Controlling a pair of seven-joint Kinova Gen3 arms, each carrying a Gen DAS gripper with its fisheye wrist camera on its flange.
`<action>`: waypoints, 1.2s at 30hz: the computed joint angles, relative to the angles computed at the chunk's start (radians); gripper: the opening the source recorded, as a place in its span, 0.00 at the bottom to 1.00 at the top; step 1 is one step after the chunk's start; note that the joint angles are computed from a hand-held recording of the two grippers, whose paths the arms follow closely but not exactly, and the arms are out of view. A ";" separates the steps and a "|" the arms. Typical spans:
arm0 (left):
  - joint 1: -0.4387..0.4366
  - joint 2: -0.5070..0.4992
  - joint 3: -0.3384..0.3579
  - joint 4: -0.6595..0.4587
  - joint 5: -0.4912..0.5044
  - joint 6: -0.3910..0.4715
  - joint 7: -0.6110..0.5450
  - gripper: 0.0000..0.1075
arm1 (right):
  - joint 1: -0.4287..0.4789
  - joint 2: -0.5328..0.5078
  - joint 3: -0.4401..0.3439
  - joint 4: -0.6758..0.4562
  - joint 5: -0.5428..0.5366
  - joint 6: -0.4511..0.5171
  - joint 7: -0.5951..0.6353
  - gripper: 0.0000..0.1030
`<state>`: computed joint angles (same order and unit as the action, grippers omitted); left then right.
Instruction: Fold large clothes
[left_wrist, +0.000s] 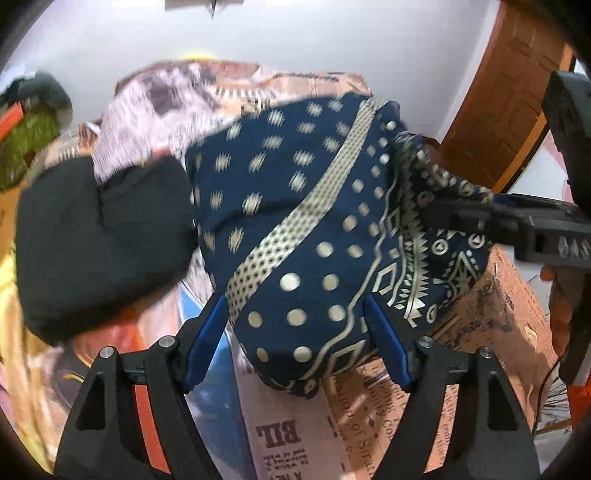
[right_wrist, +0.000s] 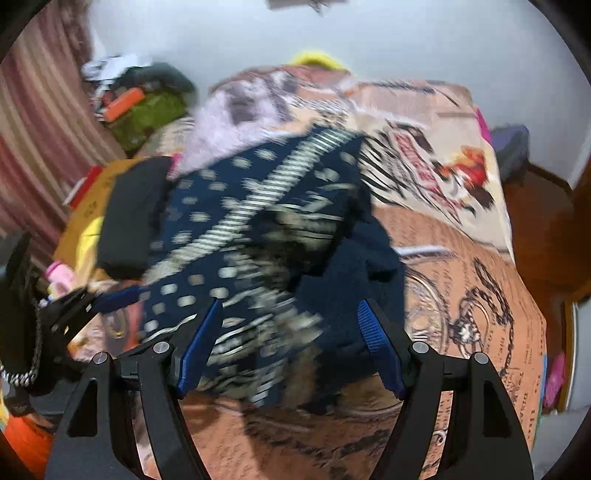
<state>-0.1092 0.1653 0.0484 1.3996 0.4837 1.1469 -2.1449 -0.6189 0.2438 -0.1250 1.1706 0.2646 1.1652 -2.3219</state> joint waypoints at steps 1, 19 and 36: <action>-0.002 0.001 -0.001 0.008 0.007 -0.009 -0.003 0.72 | 0.002 -0.007 0.008 0.018 0.009 -0.002 -0.018 0.70; -0.051 0.020 -0.016 -0.036 0.068 0.019 0.054 0.73 | 0.185 -0.156 -0.025 0.217 -0.220 -0.131 0.068 0.73; -0.113 0.307 0.081 -0.269 0.178 0.206 0.148 0.92 | 0.282 0.002 -0.025 0.170 -0.491 -0.210 0.326 0.75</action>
<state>-0.2225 0.4719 0.1296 1.1309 0.6615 1.3534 -1.9967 -0.3366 0.2455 -0.1497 1.3405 -0.2267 0.9555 -1.9958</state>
